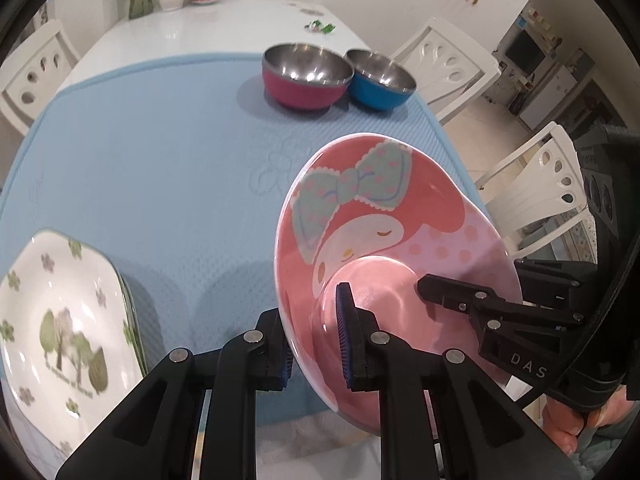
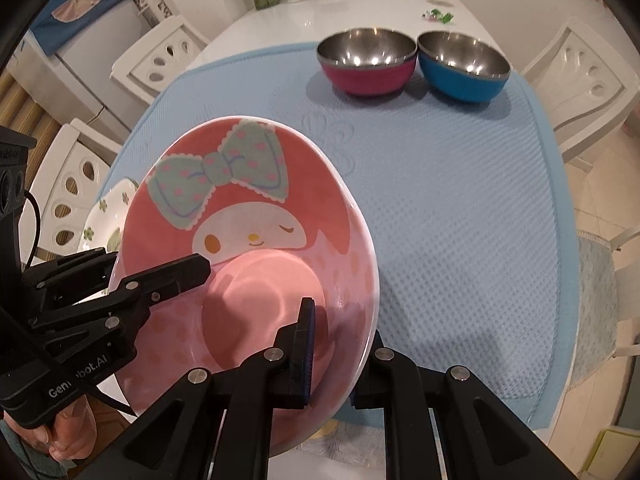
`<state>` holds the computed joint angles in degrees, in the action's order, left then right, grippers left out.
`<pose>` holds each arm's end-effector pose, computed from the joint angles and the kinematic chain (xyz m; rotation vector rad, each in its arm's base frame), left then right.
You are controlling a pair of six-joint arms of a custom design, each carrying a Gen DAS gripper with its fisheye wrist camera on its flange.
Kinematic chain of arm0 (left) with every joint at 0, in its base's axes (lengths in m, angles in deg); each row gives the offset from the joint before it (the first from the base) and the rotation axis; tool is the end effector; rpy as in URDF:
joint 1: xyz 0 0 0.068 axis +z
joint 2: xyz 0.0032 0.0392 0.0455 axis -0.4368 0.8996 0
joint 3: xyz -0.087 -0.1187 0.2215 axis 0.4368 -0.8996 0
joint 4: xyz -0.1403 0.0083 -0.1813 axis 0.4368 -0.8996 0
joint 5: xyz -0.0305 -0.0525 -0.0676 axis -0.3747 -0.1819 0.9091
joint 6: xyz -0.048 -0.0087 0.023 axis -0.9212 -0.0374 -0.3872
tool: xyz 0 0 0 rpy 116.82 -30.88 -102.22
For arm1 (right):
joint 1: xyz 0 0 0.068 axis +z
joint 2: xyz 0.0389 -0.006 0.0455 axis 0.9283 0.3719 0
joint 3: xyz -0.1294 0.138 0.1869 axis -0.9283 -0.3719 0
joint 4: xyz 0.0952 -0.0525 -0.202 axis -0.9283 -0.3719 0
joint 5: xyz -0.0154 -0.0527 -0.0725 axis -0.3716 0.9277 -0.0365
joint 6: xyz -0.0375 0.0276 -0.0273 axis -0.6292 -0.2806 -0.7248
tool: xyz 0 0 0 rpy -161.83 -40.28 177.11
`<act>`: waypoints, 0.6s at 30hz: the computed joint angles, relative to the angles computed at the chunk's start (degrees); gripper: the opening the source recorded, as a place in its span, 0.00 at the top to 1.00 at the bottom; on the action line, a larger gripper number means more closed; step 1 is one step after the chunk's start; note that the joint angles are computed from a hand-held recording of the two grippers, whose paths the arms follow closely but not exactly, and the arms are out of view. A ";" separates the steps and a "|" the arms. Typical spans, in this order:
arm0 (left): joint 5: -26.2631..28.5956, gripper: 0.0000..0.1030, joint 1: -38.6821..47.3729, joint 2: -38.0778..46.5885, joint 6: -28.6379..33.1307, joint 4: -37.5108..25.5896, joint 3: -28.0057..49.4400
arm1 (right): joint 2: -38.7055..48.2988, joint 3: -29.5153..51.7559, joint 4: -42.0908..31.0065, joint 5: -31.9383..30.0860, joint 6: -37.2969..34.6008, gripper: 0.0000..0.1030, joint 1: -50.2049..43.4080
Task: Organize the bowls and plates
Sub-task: 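Lift the pink bowl with both grippers and carry it beside the plate stack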
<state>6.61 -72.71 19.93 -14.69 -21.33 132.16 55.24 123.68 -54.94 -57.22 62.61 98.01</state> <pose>0.1669 -0.1644 0.2234 -0.4133 2.6266 -0.2813 0.2743 0.1671 0.2642 -1.0334 2.6958 0.4096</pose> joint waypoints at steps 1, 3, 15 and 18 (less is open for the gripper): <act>0.00 0.86 -0.40 0.00 -0.77 0.22 -0.50 | -0.11 -0.96 0.60 0.01 -0.21 0.88 0.05; 0.03 0.86 -1.12 0.26 -2.31 0.77 -1.43 | -0.03 -2.14 1.24 -0.10 -0.52 0.88 -0.06; 0.17 0.86 -2.77 2.04 -6.10 3.69 -4.61 | 1.28 -5.68 3.31 -0.03 0.34 0.88 -0.35; -0.08 0.86 -2.41 2.74 -5.70 4.41 -4.88 | 1.65 -6.30 4.28 0.05 1.06 0.88 -0.38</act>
